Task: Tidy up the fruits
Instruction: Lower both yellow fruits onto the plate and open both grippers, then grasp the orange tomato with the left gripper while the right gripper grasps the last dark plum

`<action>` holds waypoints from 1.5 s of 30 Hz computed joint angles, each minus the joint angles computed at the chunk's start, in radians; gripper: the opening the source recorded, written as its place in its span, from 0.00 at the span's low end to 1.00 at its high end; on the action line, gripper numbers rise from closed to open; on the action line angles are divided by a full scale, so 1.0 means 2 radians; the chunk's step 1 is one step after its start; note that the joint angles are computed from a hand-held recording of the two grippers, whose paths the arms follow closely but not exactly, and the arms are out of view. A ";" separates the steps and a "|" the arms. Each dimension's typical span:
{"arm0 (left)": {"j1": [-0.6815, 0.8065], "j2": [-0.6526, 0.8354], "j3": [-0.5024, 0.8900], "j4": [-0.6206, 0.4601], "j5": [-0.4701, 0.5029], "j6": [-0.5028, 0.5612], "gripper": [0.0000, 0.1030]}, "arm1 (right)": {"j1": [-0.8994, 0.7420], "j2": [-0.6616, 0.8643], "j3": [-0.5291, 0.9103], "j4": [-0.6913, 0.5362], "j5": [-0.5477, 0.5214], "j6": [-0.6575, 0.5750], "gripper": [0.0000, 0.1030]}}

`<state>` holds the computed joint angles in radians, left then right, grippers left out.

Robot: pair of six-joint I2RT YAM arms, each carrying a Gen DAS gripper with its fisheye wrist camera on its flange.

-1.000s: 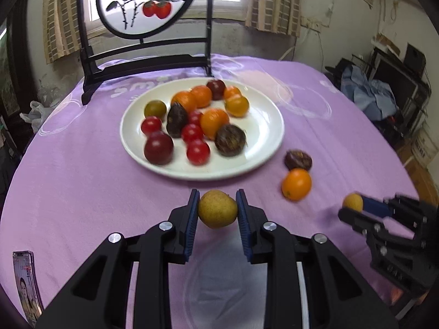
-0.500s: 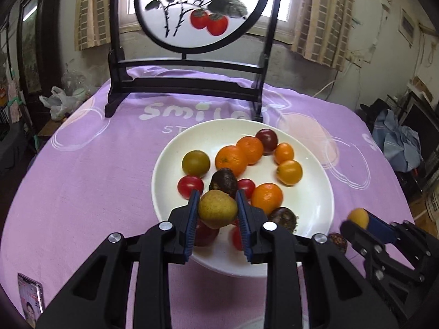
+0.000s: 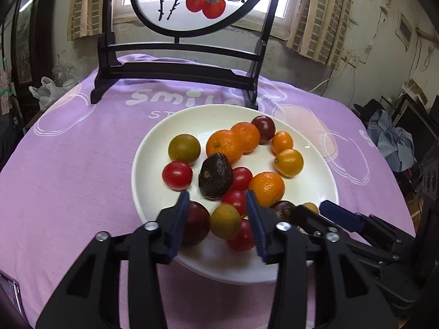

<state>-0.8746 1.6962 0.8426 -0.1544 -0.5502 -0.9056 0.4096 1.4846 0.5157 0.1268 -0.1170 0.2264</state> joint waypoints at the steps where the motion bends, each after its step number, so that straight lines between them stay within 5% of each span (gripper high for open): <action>1: 0.000 0.001 0.002 -0.007 -0.004 -0.004 0.57 | -0.004 -0.004 -0.002 -0.001 -0.003 0.000 0.47; 5: -0.001 -0.022 -0.007 -0.014 -0.017 -0.011 0.69 | -0.008 -0.035 -0.013 -0.014 0.000 -0.006 0.49; 7: -0.005 -0.037 -0.011 -0.020 -0.028 -0.015 0.74 | -0.002 -0.060 -0.023 -0.019 0.016 -0.010 0.59; 14: -0.030 -0.074 -0.012 -0.052 -0.065 -0.045 0.80 | 0.007 -0.192 -0.066 -0.072 0.060 -0.045 0.63; 23: -0.085 -0.042 0.029 -0.072 -0.073 -0.037 0.84 | -0.112 -0.311 -0.125 -0.140 0.019 -0.104 0.67; 32: -0.158 0.026 0.090 -0.074 -0.063 -0.003 0.88 | -0.293 -0.284 -0.138 -0.135 -0.079 -0.157 0.68; 45: -0.171 0.131 0.141 -0.056 -0.016 0.031 0.88 | -0.305 -0.285 -0.136 -0.138 -0.082 -0.161 0.69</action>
